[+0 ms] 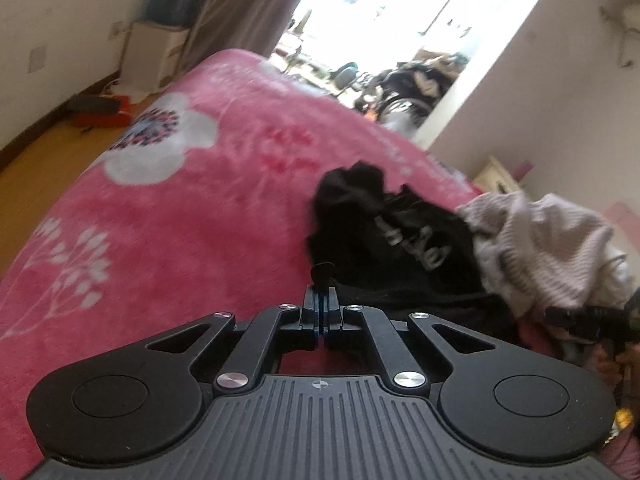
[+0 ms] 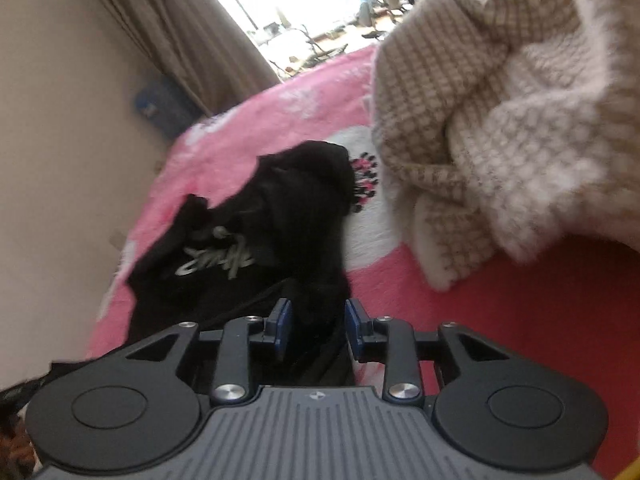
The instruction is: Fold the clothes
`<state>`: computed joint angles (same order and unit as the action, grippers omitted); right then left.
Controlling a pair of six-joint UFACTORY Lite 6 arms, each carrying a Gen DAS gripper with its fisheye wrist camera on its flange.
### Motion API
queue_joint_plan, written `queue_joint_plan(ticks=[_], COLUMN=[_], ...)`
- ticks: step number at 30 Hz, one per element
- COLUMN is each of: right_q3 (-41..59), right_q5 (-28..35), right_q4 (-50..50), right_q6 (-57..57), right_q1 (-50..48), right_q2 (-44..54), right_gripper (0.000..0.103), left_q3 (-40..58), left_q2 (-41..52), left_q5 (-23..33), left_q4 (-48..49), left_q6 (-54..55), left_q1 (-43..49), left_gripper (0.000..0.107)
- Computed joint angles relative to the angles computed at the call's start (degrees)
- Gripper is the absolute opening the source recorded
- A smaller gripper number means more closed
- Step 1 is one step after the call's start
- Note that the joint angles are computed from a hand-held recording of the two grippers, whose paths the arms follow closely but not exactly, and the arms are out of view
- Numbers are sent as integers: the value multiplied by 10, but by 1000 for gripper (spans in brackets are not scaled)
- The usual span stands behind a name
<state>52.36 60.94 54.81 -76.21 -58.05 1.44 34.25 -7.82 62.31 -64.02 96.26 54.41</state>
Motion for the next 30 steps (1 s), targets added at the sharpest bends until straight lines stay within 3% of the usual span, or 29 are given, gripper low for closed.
queue_joint_plan(ticks=[5,12,17,20,30], right_q3=[-3,-57,-145,-164,-144], right_q5=[-58,-116,-172,-160,-69], right_q4=[4,26,72,106,154], right_q6=[21,10,-76,-101,-91], right_q1=[63,104,128,116,44], right_q2=[20,10,-87,-109,-93], right_gripper=[40,40,11,6,4], left_q3=[-11,-6,-10,-19,-31], left_q2=[20,67,78,72,67], left_q5=[-41,-92,-125,-147,-186], left_q4=[4,-3,-14,-24,-47], left_q6=[26,40,40,37,38], left_q1=[2,-19,-36,-52,-82], left_gripper=[0,0,0,0,0])
